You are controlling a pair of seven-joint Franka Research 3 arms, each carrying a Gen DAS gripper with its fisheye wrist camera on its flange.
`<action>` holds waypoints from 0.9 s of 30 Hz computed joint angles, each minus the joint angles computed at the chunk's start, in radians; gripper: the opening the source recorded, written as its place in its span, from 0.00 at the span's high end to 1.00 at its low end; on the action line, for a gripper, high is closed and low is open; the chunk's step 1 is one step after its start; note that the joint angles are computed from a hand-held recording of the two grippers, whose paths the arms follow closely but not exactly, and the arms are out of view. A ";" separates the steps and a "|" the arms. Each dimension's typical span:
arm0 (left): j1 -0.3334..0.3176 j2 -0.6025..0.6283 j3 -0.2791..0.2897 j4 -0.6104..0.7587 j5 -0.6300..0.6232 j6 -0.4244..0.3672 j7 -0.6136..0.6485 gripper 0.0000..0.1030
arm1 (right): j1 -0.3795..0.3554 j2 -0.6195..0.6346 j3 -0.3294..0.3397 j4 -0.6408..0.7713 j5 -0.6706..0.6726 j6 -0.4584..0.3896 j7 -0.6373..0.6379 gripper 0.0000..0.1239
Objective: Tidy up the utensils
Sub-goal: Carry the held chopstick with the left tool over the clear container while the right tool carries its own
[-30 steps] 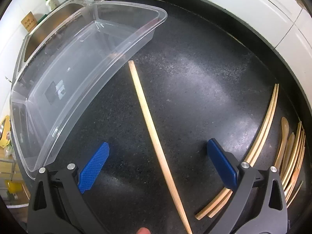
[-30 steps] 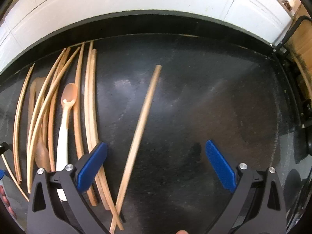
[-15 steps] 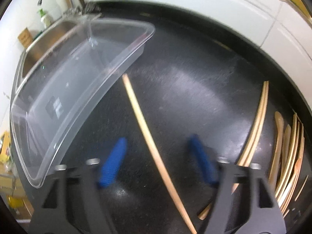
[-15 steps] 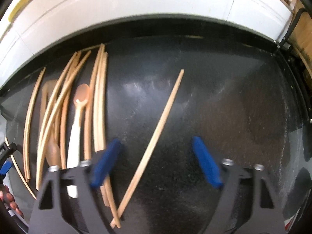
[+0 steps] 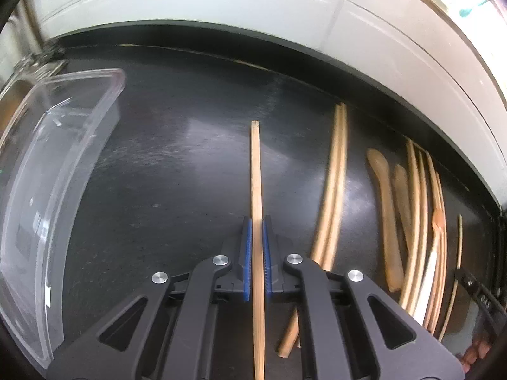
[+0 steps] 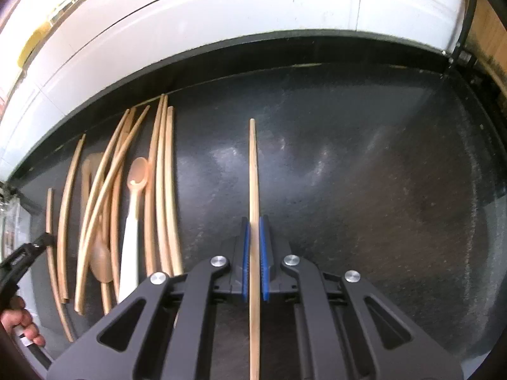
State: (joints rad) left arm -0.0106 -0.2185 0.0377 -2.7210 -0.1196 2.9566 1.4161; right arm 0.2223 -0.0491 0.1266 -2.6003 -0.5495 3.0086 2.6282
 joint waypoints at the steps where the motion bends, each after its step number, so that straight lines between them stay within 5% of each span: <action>1: -0.021 0.002 0.011 0.010 -0.019 -0.017 0.025 0.95 | 0.009 -0.006 -0.006 -0.008 0.050 0.005 -0.034 0.95; 15: -0.036 -0.172 -0.008 0.002 0.034 -0.086 0.129 0.94 | -0.025 -0.222 0.110 -0.095 0.195 0.034 -0.158 0.95; 21: -0.035 -0.316 0.008 -0.048 0.066 -0.150 0.108 0.94 | 0.058 -0.301 0.074 -0.129 0.336 0.043 -0.290 0.95; 27: 0.047 -0.486 -0.036 -0.100 0.173 -0.262 0.027 0.94 | 0.177 -0.290 0.054 -0.097 0.459 0.052 -0.438 0.95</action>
